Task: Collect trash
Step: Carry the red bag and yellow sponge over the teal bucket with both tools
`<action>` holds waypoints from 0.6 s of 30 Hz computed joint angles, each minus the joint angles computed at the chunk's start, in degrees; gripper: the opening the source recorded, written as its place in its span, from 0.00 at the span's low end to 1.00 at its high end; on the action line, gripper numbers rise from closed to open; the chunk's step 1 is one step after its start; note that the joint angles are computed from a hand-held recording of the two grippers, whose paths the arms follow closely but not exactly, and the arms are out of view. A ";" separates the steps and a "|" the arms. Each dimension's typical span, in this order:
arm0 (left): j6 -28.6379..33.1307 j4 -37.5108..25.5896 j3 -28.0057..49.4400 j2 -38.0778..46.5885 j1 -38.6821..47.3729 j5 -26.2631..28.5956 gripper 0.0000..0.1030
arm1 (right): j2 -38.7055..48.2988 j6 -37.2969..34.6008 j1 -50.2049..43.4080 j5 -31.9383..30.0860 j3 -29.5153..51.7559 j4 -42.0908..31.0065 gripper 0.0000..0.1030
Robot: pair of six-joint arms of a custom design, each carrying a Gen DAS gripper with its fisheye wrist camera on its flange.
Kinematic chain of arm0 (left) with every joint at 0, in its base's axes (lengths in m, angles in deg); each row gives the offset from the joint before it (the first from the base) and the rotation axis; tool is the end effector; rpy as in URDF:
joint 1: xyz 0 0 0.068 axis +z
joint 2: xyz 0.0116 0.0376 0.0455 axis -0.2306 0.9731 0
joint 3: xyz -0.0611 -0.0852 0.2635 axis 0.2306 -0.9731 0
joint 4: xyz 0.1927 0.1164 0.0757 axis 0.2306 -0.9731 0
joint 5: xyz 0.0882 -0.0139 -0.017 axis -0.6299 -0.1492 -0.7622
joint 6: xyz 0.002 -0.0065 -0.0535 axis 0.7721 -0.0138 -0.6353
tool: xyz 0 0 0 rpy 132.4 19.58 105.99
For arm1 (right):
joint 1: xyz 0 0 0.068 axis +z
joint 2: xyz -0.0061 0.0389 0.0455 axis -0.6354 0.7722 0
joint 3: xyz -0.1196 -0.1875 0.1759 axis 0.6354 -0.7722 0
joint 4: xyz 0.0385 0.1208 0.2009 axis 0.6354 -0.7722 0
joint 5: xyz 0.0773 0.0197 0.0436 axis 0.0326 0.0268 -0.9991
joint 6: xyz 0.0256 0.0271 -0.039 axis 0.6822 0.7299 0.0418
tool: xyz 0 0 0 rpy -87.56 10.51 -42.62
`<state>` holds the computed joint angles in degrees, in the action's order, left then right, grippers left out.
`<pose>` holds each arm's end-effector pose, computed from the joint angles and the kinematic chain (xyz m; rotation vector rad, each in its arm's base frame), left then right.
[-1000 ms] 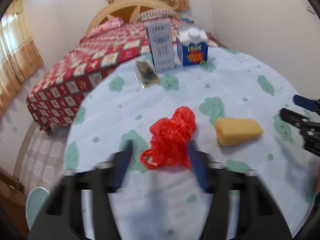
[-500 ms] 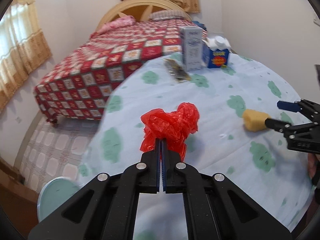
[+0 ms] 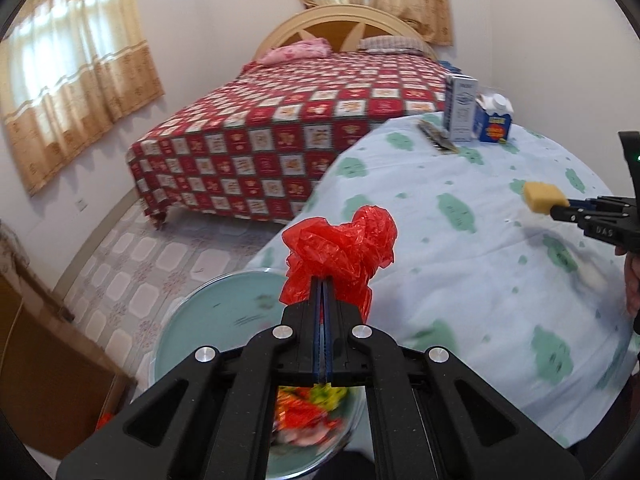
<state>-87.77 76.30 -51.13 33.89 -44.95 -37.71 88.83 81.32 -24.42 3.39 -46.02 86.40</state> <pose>0.2338 -0.1250 0.0895 0.1466 2.3130 0.1681 0.3228 0.0894 0.0325 -0.3013 2.3644 0.2278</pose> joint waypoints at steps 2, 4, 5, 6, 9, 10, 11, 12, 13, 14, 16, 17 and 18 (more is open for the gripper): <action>-0.48 0.94 -2.67 -1.83 0.42 -0.70 0.01 | -1.05 1.98 2.94 1.12 -0.87 1.13 0.21; -0.89 1.76 -5.12 -3.50 1.26 -1.04 0.01 | -1.59 3.22 5.43 2.22 -0.55 0.87 0.21; -0.90 2.32 -6.46 -4.36 1.79 -1.30 0.01 | -2.05 3.51 6.12 2.54 -0.53 0.56 0.21; -0.87 2.67 -7.17 -4.72 2.03 -1.46 0.01 | -2.47 4.26 7.63 3.42 -0.47 0.37 0.21; -0.76 3.85 -9.60 -5.98 3.27 -1.77 0.01 | -2.43 6.34 11.18 5.49 0.69 -0.42 0.21; -0.57 4.47 -10.43 -6.31 3.88 -1.63 0.01 | -2.39 6.88 12.05 6.02 1.01 -0.65 0.21; -0.36 5.21 -11.26 -6.44 4.44 -1.62 0.01 | -2.29 7.36 13.05 6.66 1.39 -0.82 0.21; -0.31 5.92 -11.89 -6.38 4.94 -1.59 0.01 | -2.23 7.75 13.98 7.14 1.83 -1.13 0.21; -0.30 6.75 -12.57 -6.27 5.57 -1.40 0.01 | -2.17 8.16 15.04 7.61 2.51 -1.75 0.21; -0.27 7.63 -13.25 -6.12 6.11 -1.32 0.01 | -2.19 8.37 15.80 8.25 2.78 -1.89 0.21; -0.15 9.35 -14.39 -5.51 6.68 -1.50 0.01 | -2.07 8.76 16.88 9.01 3.52 -2.11 0.21; -0.16 9.95 -14.73 -5.26 6.99 -1.39 0.01 | -2.05 8.91 17.13 9.11 3.55 -2.01 0.21; -0.14 10.34 -14.98 -5.21 7.49 -0.98 0.01 | -1.96 9.18 17.61 9.52 3.82 -1.91 0.21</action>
